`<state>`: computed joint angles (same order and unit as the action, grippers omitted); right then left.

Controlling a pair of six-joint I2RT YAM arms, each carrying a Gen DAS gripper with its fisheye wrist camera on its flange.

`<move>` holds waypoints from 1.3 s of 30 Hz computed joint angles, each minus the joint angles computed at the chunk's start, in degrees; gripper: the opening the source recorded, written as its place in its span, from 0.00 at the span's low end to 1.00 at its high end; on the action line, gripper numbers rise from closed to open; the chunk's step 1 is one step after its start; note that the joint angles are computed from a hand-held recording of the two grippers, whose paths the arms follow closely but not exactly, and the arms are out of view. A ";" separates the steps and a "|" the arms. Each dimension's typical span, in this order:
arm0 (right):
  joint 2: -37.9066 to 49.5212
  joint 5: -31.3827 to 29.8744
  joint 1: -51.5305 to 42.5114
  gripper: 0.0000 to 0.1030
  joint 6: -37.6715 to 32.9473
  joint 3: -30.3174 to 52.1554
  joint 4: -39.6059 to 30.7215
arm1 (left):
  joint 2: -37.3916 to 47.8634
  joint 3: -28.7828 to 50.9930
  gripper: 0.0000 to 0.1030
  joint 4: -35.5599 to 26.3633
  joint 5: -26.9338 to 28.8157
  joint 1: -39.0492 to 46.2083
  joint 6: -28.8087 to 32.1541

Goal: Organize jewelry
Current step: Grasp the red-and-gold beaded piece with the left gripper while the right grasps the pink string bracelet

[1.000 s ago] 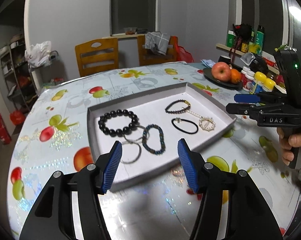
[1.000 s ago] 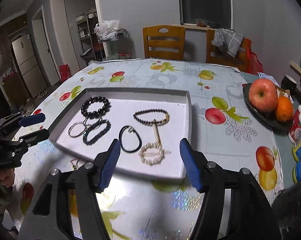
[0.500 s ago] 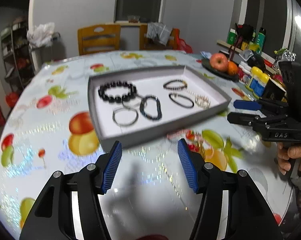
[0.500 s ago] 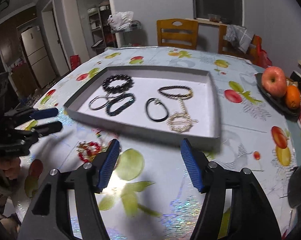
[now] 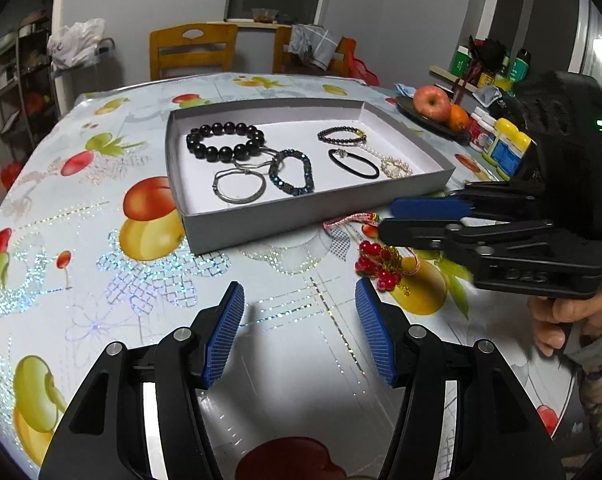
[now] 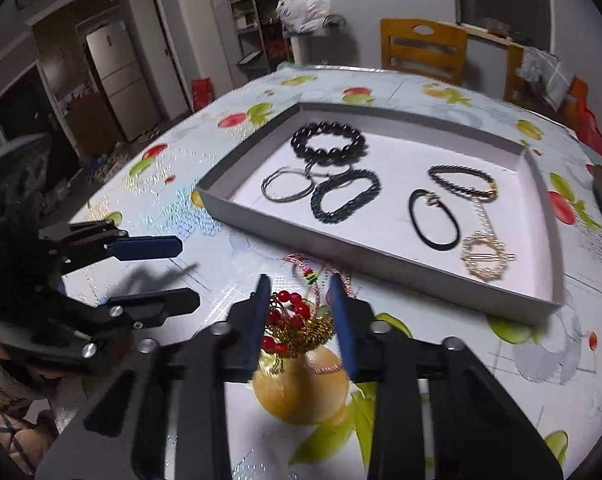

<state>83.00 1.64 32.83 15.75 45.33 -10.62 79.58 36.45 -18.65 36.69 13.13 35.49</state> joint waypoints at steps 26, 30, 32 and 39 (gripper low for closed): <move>-11.88 -8.49 -8.30 0.01 3.89 -8.20 0.98 | 3.27 1.70 0.15 -0.34 -2.29 -12.68 -4.28; -11.61 -8.71 -8.87 0.01 4.13 -8.88 1.43 | 1.58 1.66 0.10 -2.77 1.24 -9.82 -2.10; -11.54 -8.60 -8.86 0.01 4.20 -8.93 1.51 | -0.46 1.79 0.03 -5.00 3.64 -7.87 -0.11; -10.29 -8.30 -8.76 0.02 4.30 -8.17 1.49 | -4.37 4.18 0.01 -12.62 7.95 -1.95 5.71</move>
